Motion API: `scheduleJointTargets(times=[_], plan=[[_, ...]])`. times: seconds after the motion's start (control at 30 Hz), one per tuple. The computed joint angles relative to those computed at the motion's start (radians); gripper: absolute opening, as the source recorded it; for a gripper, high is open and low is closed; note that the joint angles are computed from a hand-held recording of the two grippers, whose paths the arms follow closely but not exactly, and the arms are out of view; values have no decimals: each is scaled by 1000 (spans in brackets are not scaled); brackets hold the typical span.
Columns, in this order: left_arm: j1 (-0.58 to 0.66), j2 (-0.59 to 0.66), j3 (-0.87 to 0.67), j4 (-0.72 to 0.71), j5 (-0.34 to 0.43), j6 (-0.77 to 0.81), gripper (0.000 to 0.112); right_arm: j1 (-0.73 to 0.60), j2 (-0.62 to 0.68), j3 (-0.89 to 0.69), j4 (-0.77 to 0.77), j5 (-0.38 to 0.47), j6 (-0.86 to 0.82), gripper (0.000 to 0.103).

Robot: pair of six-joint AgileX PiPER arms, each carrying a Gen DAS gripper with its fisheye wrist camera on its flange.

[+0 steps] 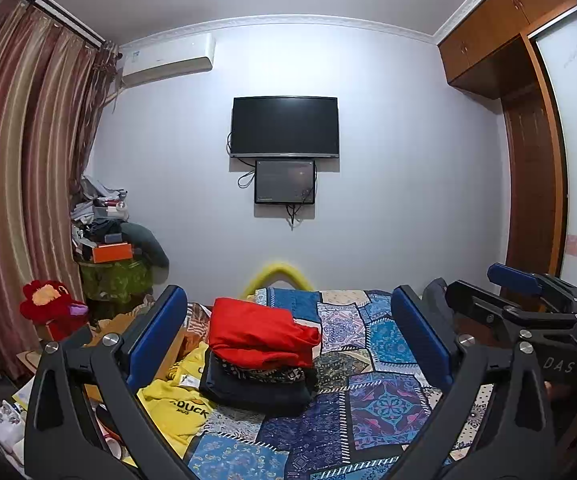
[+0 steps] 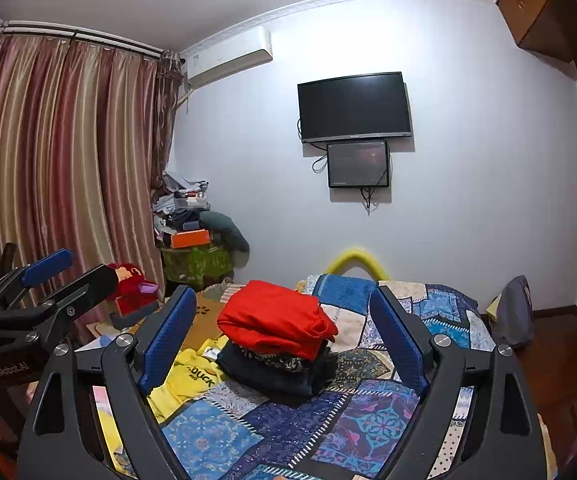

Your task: Fold large clothes

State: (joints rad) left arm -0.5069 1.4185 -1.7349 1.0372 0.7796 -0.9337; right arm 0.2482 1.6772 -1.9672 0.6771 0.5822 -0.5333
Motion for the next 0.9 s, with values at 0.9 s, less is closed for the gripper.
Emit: scheduleJointTargets(times=[0.9], plan=[[27,22,29,-38,13,-26,102,8,-2,-6,-89,47,74,87]])
